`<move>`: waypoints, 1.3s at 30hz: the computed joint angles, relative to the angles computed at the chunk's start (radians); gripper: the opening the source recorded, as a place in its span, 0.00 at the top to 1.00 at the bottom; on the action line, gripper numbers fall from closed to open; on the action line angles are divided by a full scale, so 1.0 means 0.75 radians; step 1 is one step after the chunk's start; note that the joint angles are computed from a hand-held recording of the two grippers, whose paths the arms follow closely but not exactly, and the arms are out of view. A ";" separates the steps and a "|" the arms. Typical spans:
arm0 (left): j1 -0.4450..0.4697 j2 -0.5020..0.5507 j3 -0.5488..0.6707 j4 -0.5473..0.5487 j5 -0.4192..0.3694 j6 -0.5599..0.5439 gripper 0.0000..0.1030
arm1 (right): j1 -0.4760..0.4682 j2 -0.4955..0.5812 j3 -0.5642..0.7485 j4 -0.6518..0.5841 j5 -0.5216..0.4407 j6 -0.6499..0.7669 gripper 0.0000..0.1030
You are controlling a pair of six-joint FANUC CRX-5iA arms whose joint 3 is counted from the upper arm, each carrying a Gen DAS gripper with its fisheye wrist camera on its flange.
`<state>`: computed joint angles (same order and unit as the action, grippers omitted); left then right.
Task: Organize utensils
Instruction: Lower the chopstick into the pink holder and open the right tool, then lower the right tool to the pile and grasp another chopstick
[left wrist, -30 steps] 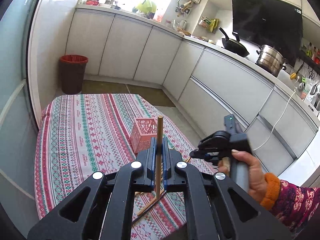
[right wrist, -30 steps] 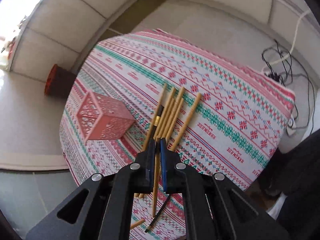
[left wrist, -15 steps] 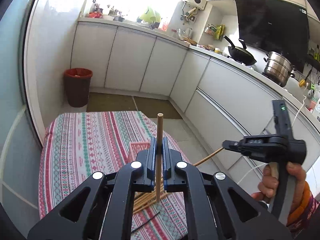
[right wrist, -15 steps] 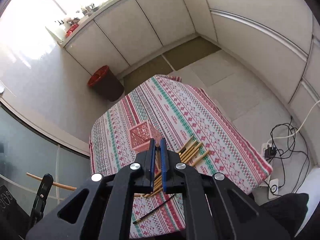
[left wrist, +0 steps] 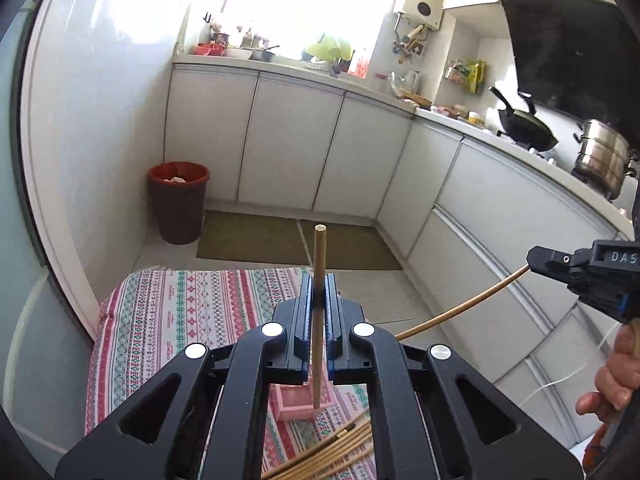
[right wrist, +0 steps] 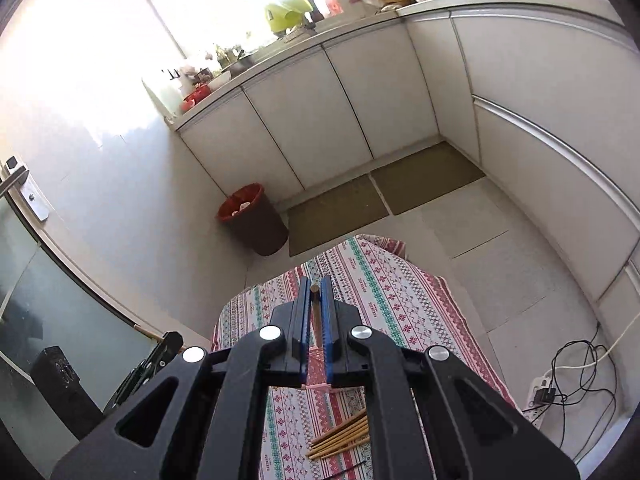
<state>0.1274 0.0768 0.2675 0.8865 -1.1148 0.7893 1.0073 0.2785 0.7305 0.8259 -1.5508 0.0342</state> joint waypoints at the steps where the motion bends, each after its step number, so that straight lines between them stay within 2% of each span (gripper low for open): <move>1: -0.014 0.004 -0.009 -0.019 0.027 0.004 0.96 | -0.023 0.021 0.027 -0.028 0.006 0.028 0.95; 8: -0.037 0.065 -0.020 -0.058 0.045 0.038 0.96 | -0.151 0.108 0.058 -0.244 0.090 0.147 0.95; 11: -0.043 0.080 -0.006 -0.077 0.046 0.047 0.96 | -0.182 0.119 0.050 -0.332 0.125 0.162 0.91; 14: -0.046 0.091 0.008 -0.073 0.050 0.052 0.95 | -0.189 0.084 -0.029 -0.333 0.186 0.113 0.84; 15: -0.047 0.090 0.007 -0.075 0.055 0.052 0.95 | -0.190 0.067 -0.062 -0.331 0.210 0.088 0.78; 23: -0.080 0.112 0.022 -0.103 0.077 0.062 0.93 | -0.157 -0.035 -0.243 -0.260 0.242 -0.041 0.66; 24: -0.087 0.112 0.016 -0.109 0.079 0.039 0.89 | -0.151 -0.054 -0.276 -0.249 0.248 -0.064 0.65; 26: -0.093 0.096 -0.013 -0.111 0.084 0.005 0.48 | -0.141 -0.091 -0.338 -0.234 0.253 -0.110 0.61; 28: -0.087 0.060 -0.075 -0.064 0.123 -0.033 0.36 | -0.133 -0.136 -0.413 -0.229 0.268 -0.160 0.59; 32: -0.067 0.009 -0.113 -0.045 0.139 -0.084 0.34 | -0.116 -0.218 -0.548 -0.254 0.278 -0.264 0.55; 35: -0.046 -0.014 -0.114 -0.059 0.075 -0.120 0.24 | -0.104 -0.284 -0.661 -0.294 0.299 -0.355 0.50; 38: -0.041 -0.038 -0.127 -0.106 0.016 -0.161 0.19 | -0.093 -0.334 -0.755 -0.355 0.305 -0.435 0.46; 39: -0.039 -0.046 -0.134 -0.124 0.000 -0.172 0.19 | -0.088 -0.349 -0.785 -0.370 0.307 -0.462 0.41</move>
